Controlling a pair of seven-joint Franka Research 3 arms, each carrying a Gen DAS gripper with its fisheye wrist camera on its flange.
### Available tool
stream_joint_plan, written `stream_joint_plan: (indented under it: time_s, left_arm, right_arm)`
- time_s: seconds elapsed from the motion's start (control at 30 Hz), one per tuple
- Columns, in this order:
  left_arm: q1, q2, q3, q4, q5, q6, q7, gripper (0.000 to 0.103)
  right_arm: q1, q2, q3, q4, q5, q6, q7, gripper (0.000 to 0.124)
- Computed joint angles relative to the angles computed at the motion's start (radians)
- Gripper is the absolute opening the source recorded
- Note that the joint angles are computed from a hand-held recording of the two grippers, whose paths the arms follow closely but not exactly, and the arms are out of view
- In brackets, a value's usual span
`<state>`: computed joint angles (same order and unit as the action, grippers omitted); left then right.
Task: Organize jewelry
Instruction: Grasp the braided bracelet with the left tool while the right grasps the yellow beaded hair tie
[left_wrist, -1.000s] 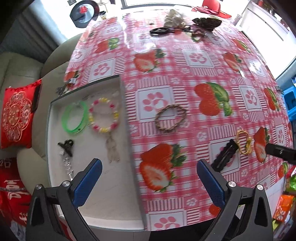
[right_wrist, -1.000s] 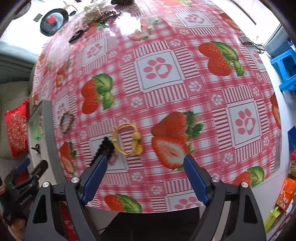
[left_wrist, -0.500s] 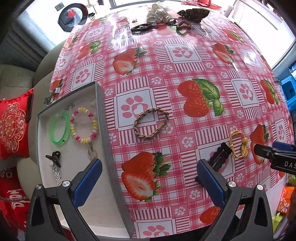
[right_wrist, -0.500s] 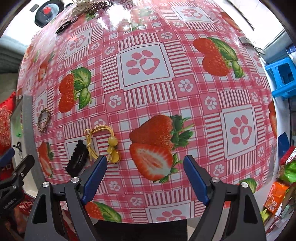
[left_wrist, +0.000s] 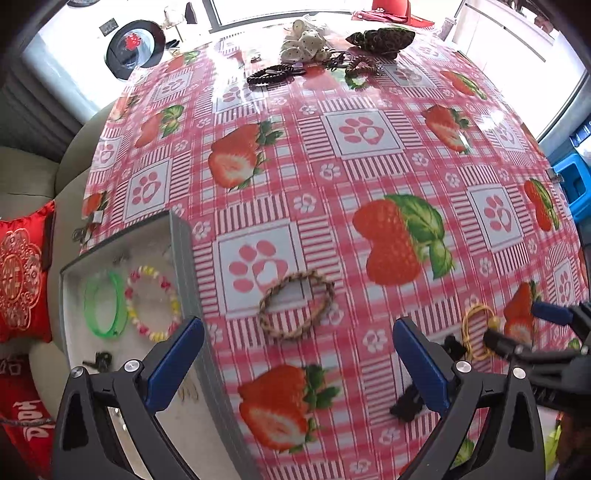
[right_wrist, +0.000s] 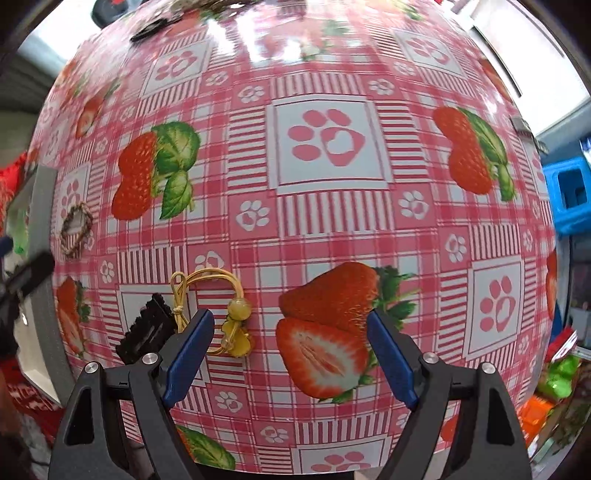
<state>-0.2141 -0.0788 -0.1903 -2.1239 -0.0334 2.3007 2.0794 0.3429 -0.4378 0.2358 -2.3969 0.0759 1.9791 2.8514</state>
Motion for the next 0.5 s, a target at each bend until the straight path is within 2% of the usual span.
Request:
stream_joint_plan:
  time_s: [0.17,0.27,0.37,0.5]
  left_arm:
    - [-0.005,0.039,-0.012,0.003,0.036,0.054,0.003,0.103]
    - [-0.005,0.072,-0.018,0.013,0.085,0.079,-0.023,0.103]
    - [-0.001,0.101,-0.020,0.034,0.087,0.066,-0.024,0.103]
    - [0.009,0.135,-0.021,0.064,0.093,0.014,-0.045,0.103]
  right_arm:
    - [0.018,0.092,0.016,0.078,-0.054,-0.063,-0.029,0.082]
    - [0.030,0.099,0.016,0.087,-0.089,-0.075,-0.034,0.079]
    - [0.032,0.092,0.009,0.078,-0.098,-0.070,-0.028,0.077]
    - [0.029,0.064,0.001,0.054,-0.099,-0.051,-0.037,0.067]
